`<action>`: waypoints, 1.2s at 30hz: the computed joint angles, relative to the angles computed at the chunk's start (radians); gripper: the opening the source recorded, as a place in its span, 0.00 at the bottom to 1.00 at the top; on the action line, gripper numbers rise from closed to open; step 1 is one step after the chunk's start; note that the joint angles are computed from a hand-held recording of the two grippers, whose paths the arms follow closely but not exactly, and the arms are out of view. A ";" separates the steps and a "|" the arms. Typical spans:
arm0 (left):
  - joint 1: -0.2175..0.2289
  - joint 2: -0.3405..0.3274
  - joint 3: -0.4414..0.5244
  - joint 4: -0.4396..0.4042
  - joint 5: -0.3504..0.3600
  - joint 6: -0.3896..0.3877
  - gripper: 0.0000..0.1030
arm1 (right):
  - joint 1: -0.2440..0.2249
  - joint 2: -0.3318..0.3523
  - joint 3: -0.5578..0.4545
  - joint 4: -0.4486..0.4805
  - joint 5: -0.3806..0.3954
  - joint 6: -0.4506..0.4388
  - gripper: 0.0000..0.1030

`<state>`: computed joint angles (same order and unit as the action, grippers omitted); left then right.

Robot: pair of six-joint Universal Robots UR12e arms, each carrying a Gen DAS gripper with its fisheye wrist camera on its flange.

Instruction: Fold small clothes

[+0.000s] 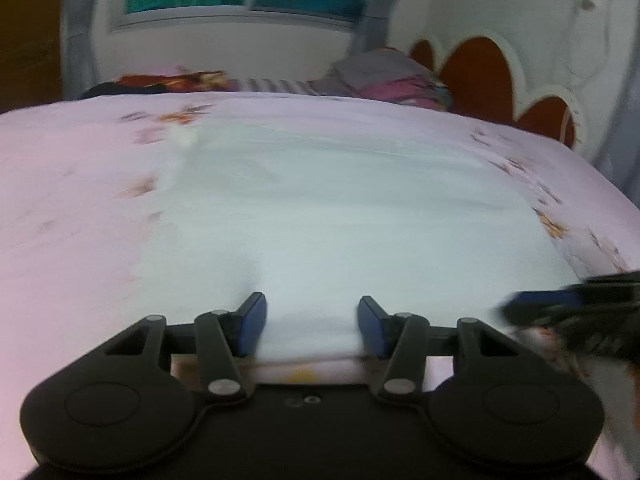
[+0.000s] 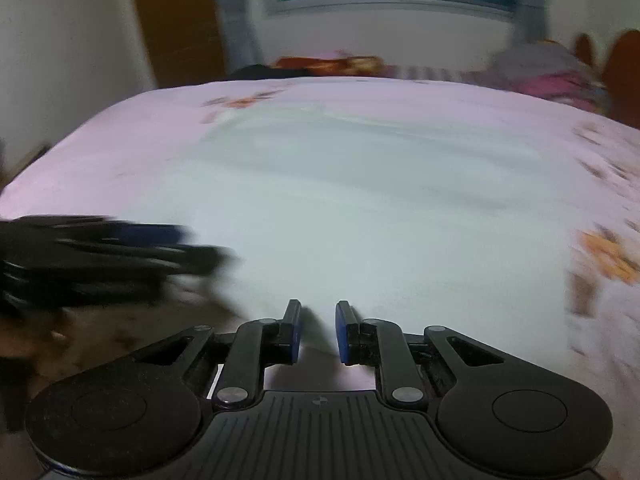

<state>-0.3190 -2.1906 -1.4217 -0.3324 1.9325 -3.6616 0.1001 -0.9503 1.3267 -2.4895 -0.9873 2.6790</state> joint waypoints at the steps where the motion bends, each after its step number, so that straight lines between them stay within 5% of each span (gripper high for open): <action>1: 0.000 0.013 -0.020 0.000 0.021 -0.004 0.48 | -0.006 0.004 0.000 -0.020 -0.025 0.027 0.16; 6: 0.007 0.055 -0.089 0.026 0.044 -0.051 0.48 | -0.048 0.000 0.011 -0.065 -0.126 0.113 0.16; 14: 0.007 0.049 -0.072 0.006 0.048 -0.092 0.48 | -0.068 -0.012 0.009 -0.089 -0.094 0.177 0.16; 16: 0.008 0.053 -0.080 0.007 0.047 -0.095 0.48 | -0.058 0.000 -0.013 -0.014 -0.145 0.142 0.15; 23: 0.003 0.065 -0.094 -0.003 0.048 -0.086 0.48 | -0.066 -0.015 0.021 -0.096 -0.113 0.133 0.16; 26: 0.006 0.072 -0.086 -0.040 0.038 -0.105 0.49 | -0.055 -0.009 0.014 -0.030 -0.150 0.069 0.15; 28: 0.002 0.081 -0.081 -0.064 0.049 -0.136 0.55 | -0.050 -0.013 0.020 -0.039 -0.171 0.046 0.16; 30: -0.011 0.092 -0.099 -0.021 0.081 -0.182 0.73 | -0.055 -0.023 0.027 -0.046 -0.152 0.079 0.16; 31: -0.013 0.098 -0.111 0.011 0.074 -0.216 0.74 | -0.063 -0.030 0.037 -0.064 -0.125 0.105 0.16; 34: -0.009 0.108 -0.157 0.118 0.003 -0.381 0.67 | -0.073 -0.044 0.054 -0.074 -0.080 0.155 0.16; 36: 0.009 0.106 -0.190 0.193 -0.074 -0.533 0.48 | -0.080 -0.053 0.068 -0.085 -0.027 0.199 0.16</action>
